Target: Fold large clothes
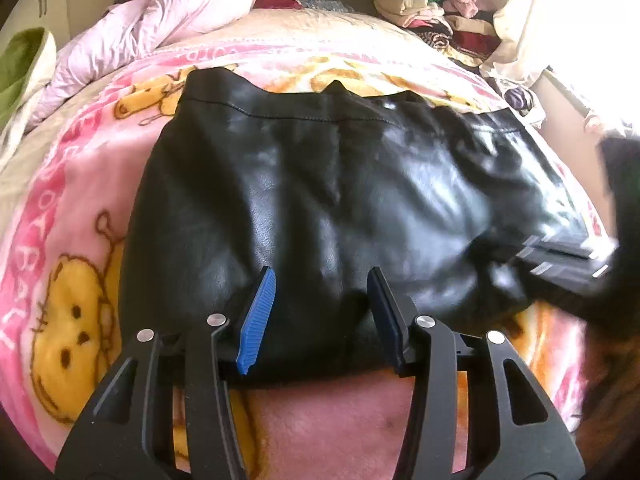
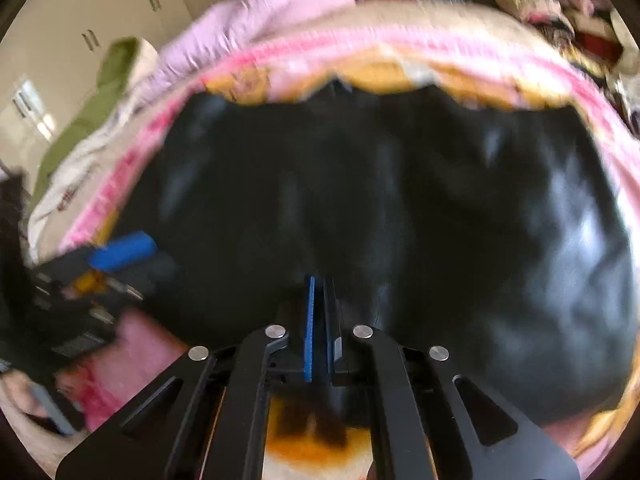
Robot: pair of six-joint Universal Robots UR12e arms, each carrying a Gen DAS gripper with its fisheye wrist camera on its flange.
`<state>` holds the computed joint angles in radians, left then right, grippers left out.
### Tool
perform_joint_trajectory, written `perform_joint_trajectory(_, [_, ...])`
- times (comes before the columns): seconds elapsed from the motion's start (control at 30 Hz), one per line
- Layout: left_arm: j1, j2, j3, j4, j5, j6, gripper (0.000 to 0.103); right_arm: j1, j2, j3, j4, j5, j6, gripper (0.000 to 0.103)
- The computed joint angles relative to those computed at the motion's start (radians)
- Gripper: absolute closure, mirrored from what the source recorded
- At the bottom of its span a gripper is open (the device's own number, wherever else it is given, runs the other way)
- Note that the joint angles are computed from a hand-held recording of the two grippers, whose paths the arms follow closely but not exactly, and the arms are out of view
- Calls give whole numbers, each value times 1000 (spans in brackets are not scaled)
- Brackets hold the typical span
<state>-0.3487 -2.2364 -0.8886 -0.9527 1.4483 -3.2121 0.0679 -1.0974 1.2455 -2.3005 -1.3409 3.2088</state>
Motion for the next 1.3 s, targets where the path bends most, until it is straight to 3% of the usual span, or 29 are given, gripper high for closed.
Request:
perform_joint_trajectory(0.23, [7, 20, -20, 41, -4, -60, 55, 4, -7, 11, -29, -10, -18, 100])
perform_joint_trajectory(0.33, [8, 32, -32, 65, 20, -70, 42, -1, -41, 41, -75, 22, -29, 100])
perform_joint_trajectory(0.4, [10, 38, -38, 79, 38, -76, 38, -2, -65, 66, -100, 52, -43, 100])
perform_joint_trajectory(0.47, [11, 42, -42, 90, 64, -84, 26, -1, -78, 80, -86, 77, -56, 100])
perform_joint_trajectory(0.53, [13, 44, -44, 98, 92, -98, 22, 0, -84, 90, -55, 99, -77, 100])
perform_joint_trajectory(0.6, [17, 45, -46, 101, 103, -122, 12, 7, -75, 87, -15, 67, -89, 100])
perform_joint_trajectory(0.87, [46, 54, -83, 81, 126, -262, 9, 3, -67, 114, -55, 78, -61, 100])
perform_joint_trajectory(1.03, [63, 56, -107, 52, 59, -342, 10, -6, -99, 145, -104, 101, -41, 99])
perform_joint_trajectory(1.17, [76, 54, -126, 71, -51, -386, 10, -6, -134, 184, -187, 23, -45, 76])
perform_joint_trajectory(1.23, [80, 50, -130, 86, -87, -416, 10, -12, -135, 188, -196, 23, -52, 74])
perform_joint_trajectory(1.3, [82, 45, -133, 107, -113, -455, 10, -17, -126, 174, -144, 37, -49, 72])
